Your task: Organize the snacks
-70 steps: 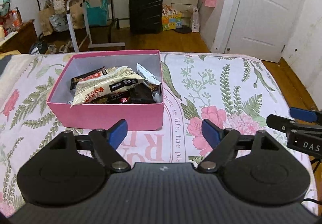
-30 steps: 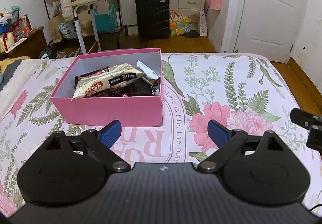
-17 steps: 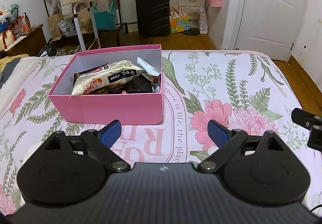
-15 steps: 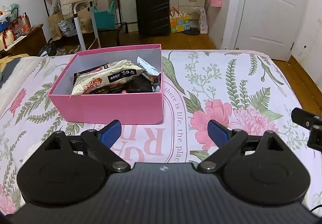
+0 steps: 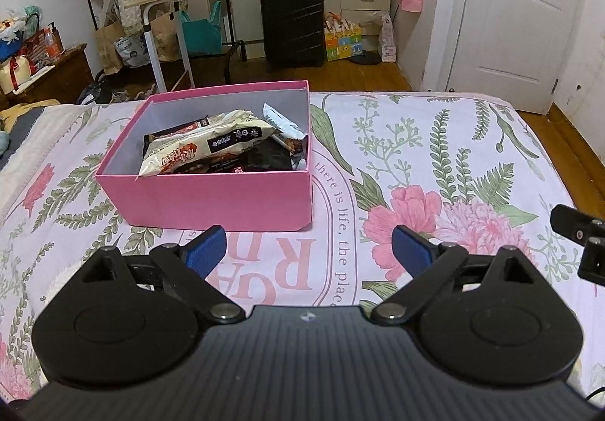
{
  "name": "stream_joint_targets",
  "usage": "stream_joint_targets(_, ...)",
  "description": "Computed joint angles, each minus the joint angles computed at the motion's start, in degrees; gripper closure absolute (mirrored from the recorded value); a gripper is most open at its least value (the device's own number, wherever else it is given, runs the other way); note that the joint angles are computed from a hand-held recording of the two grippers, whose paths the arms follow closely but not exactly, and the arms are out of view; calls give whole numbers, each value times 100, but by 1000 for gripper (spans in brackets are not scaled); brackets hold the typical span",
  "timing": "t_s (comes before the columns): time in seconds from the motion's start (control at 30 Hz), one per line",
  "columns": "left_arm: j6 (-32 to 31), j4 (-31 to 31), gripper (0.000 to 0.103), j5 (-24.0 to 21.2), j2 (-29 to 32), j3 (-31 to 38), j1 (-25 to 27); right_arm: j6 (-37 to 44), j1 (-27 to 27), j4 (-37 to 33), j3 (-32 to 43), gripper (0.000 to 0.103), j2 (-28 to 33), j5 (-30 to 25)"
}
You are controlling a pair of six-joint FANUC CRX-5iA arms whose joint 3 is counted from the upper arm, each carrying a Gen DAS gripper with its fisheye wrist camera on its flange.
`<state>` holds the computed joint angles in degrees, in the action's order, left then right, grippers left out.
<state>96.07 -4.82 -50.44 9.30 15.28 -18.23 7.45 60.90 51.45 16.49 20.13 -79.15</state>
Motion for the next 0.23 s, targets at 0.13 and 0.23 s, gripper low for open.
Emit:
stream_joint_targets(0.13, 27, -72, 8, -3, -11, 12, -24, 28, -7, -40, 32, 8, 19, -26)
stream_joint_targets(0.23, 17, -68, 8, -15, -8, 17, -25, 32, -12, -52, 40, 8, 24, -26)
